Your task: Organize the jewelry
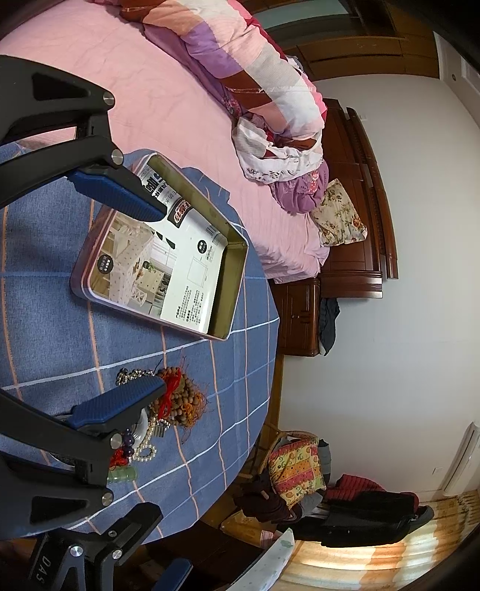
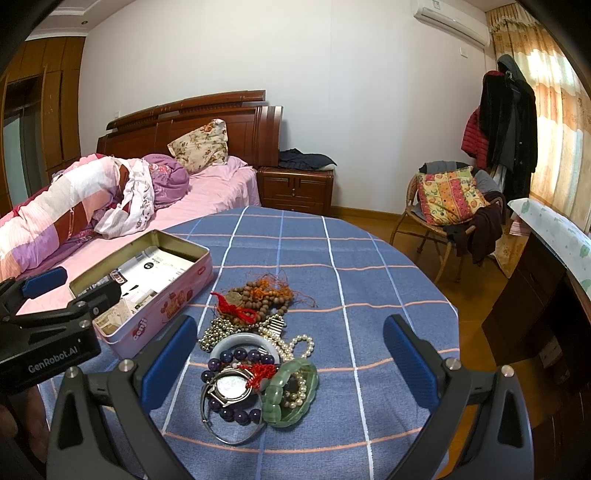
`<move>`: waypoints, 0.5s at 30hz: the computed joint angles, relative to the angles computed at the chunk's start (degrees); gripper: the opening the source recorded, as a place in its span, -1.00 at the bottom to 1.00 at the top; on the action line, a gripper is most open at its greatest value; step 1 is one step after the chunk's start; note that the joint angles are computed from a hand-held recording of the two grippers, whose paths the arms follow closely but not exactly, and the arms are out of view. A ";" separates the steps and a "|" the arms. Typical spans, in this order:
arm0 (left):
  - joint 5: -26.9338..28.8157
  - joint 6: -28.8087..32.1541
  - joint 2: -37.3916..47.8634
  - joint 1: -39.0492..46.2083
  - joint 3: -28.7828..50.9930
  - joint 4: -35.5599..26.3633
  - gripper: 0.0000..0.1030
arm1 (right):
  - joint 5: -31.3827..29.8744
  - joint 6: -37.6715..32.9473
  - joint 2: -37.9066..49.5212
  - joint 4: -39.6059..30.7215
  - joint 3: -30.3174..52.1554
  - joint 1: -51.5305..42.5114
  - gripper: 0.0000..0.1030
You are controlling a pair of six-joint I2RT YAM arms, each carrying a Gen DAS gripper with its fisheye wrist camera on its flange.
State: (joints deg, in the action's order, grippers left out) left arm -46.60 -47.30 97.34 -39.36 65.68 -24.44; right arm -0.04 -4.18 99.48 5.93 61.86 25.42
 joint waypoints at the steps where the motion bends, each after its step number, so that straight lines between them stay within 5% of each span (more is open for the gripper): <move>1: 0.00 0.00 0.00 0.00 0.00 0.00 0.66 | -0.08 -0.02 0.10 -0.11 0.19 -0.10 0.98; 15: 0.06 -0.06 -0.10 0.09 -0.12 0.01 0.66 | -0.15 0.11 -0.19 0.07 -0.27 -0.18 0.98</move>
